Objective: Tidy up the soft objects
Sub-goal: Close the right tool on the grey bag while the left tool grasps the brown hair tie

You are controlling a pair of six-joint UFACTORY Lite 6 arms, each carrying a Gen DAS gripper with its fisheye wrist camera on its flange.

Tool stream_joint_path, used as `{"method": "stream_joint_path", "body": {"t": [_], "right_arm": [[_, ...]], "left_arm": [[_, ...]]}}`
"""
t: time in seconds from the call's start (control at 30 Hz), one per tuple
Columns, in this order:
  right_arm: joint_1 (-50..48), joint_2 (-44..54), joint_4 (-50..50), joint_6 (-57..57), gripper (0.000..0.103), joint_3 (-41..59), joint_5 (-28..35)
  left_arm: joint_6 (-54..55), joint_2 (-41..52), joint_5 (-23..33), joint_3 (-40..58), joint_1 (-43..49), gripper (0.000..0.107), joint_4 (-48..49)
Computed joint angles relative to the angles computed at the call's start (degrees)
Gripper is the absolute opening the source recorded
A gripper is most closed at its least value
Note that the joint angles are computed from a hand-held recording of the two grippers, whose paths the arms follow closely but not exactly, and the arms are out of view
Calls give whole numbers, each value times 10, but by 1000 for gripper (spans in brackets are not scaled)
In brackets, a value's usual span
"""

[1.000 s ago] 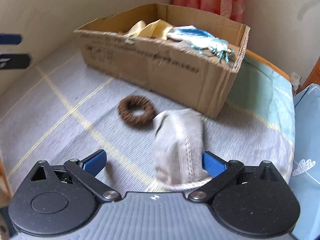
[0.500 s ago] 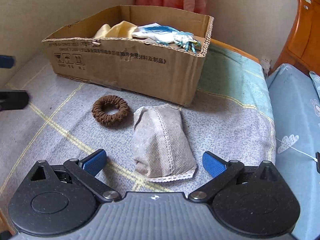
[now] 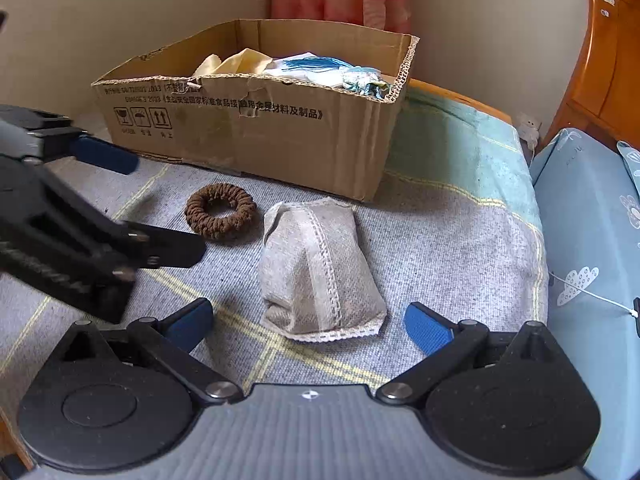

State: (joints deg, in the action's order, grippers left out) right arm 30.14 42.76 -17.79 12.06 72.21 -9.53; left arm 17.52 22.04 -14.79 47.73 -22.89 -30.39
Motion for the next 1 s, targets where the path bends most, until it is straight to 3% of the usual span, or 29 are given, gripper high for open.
{"method": "stream_joint_path", "body": {"t": [0.13,0.17,0.33,0.4,0.5,0.7,1.0], "right_arm": [[-2,-3,-1,-4,103,-10,-13],[-3,-3,3,-8,103,-11,-15],[-3,-7,25,-29,103,-25,-33],[-2,-8,31,-34,103,-28,-36],[-3,-9,34,-37,103,-30,-38],[-1,-8,38,-41,103,-29,-40],[-15,44,-43,13,103,49,-35]], "left_arm": [[-22,33,-7,29,-8,92,19],[-12,39,-4,36,-11,80,9],[-15,49,-28,41,-20,62,17],[-26,46,-32,37,-19,41,29],[-34,35,-21,33,-12,31,32],[-59,-2,-22,-14,11,31,49],[-95,-56,-26,-81,42,31,79]]}}
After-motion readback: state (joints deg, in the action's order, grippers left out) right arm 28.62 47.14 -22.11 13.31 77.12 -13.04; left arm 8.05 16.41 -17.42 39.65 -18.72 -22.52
